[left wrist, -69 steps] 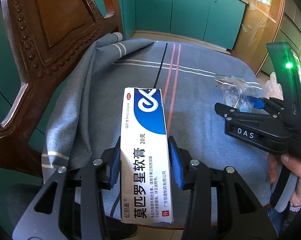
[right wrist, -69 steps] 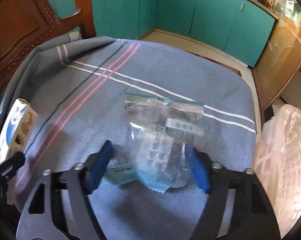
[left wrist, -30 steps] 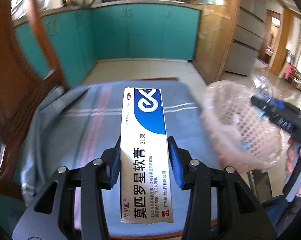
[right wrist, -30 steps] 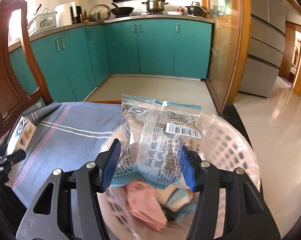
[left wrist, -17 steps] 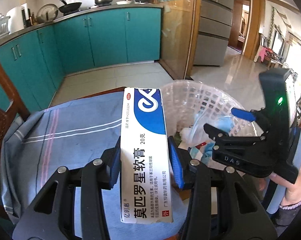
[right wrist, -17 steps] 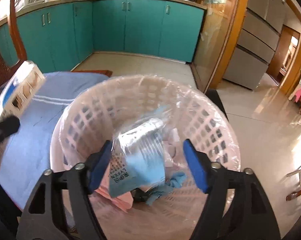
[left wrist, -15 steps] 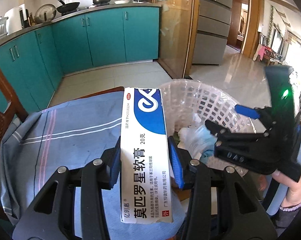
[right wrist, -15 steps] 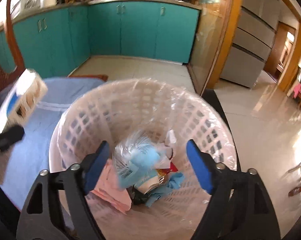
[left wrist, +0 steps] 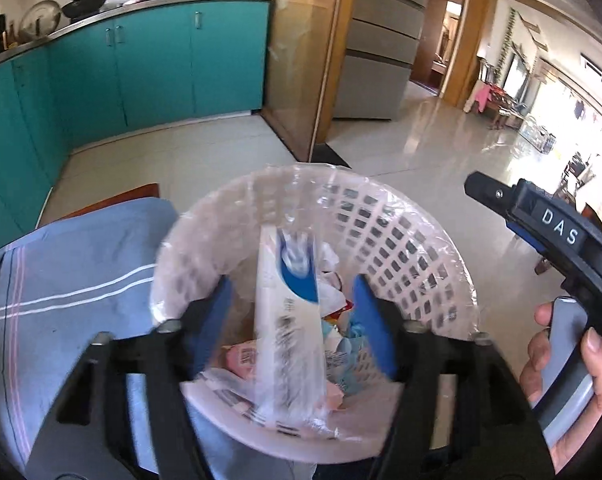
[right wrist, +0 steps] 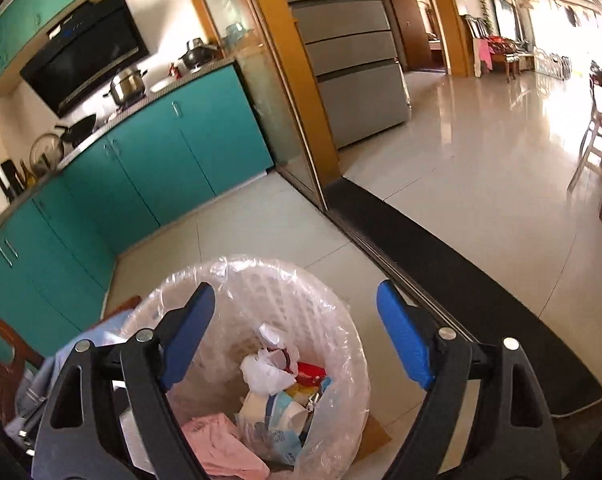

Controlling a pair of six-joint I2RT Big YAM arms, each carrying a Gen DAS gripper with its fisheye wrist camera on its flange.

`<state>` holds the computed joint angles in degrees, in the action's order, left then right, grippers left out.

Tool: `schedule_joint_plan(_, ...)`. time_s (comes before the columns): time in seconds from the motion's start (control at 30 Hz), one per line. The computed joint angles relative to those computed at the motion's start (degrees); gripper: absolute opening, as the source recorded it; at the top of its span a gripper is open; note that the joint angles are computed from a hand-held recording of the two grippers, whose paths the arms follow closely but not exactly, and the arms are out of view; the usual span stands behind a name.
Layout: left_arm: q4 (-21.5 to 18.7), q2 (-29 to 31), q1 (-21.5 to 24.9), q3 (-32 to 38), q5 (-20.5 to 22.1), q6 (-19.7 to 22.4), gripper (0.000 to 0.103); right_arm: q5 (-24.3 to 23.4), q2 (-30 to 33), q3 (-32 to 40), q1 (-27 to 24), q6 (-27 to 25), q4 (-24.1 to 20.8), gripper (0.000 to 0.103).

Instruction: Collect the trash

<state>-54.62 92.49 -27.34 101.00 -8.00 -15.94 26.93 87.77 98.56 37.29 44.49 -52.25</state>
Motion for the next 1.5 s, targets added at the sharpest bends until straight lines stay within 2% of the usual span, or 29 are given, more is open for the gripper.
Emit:
schedule_joint_plan(0.07,0.76,-0.57,-0.14,-0.80,-1.09,0.22,0.084,0.50,0.16,0.16,0.20,-0.56,0.30,0.082)
schedule_joint_plan(0.13,0.85,-1.93,-0.29,-2.15,-2.86,0.77,0.086,0.44,0.09,-0.03,0.41,-1.31,1.15,0.082)
schedule_joint_plan(0.2,0.96,-4.10,-0.48,-4.15,-6.64,0.81,0.089,0.40,-0.42,-0.51,0.56,-2.21,2.38,0.082)
schedule_joint_plan(0.27,0.72,-5.92,-0.62,-5.42,-9.46,0.28,0.092,1.03,-0.49,-0.24,1.43,-3.10,3.49,0.089)
schedule_joint_plan(0.43,0.50,-14.38,0.22,-12.05,-16.48,-1.22,0.096,1.07,-2.14,-2.42,4.21,-8.40,11.34,0.092)
schedule_joint_plan(0.47,0.42,-16.84,0.29,-13.91,-18.57,-1.50,0.097,1.33,-2.31,-2.84,4.80,-9.48,12.72,0.096)
schedule_joint_plan(0.6,-1.35,-24.18,0.67,-19.04,-23.38,-3.46,0.100,6.38,-4.18,-6.44,9.65,-15.24,17.25,0.099)
schedule_joint_plan(0.67,-2.90,-28.67,1.27,-21.97,-23.48,-4.12,0.100,10.60,-5.66,-8.28,13.35,-17.89,19.61,0.100)
schedule_joint_plan(0.73,-4.69,-32.18,1.56,-24.07,-24.16,-4.62,0.100,14.46,-6.05,-7.93,16.68,-19.23,19.37,0.100)
schedule_joint_plan(0.8,-6.85,-35.60,1.38,-25.45,-26.21,-5.41,0.100,19.16,-7.67,-9.33,21.36,-22.19,21.36,0.100)
schedule_joint_plan(0.93,-9.64,-41.38,-0.33,-26.88,-29.79,-5.78,0.100,25.09,-7.95,-7.82,29.02,-26.22,19.00,0.100)
schedule_joint_plan(1.03,-11.22,-44.38,-2.41,-27.25,-31.27,-7.17,0.100,28.30,-7.31,-5.12,32.58,-28.74,16.11,0.100)
schedule_joint_plan(1.17,-13.23,-46.89,-6.32,-27.25,-34.81,-8.78,0.100,30.97,-6.72,-2.31,35.56,-27.61,12.71,0.100)
schedule_joint_plan(1.33,-14.61,-48.47,-10.11,-27.09,-38.86,-9.10,0.100,33.43,-6.93,-2.17,38.44,-29.16,13.70,0.100)
schedule_joint_plan(1.5,-15.30,-49.49,-11.12,-26.93,-40.45,-9.56,0.100,33.76,-6.84,-1.28,39.59,-30.57,15.05,0.100)
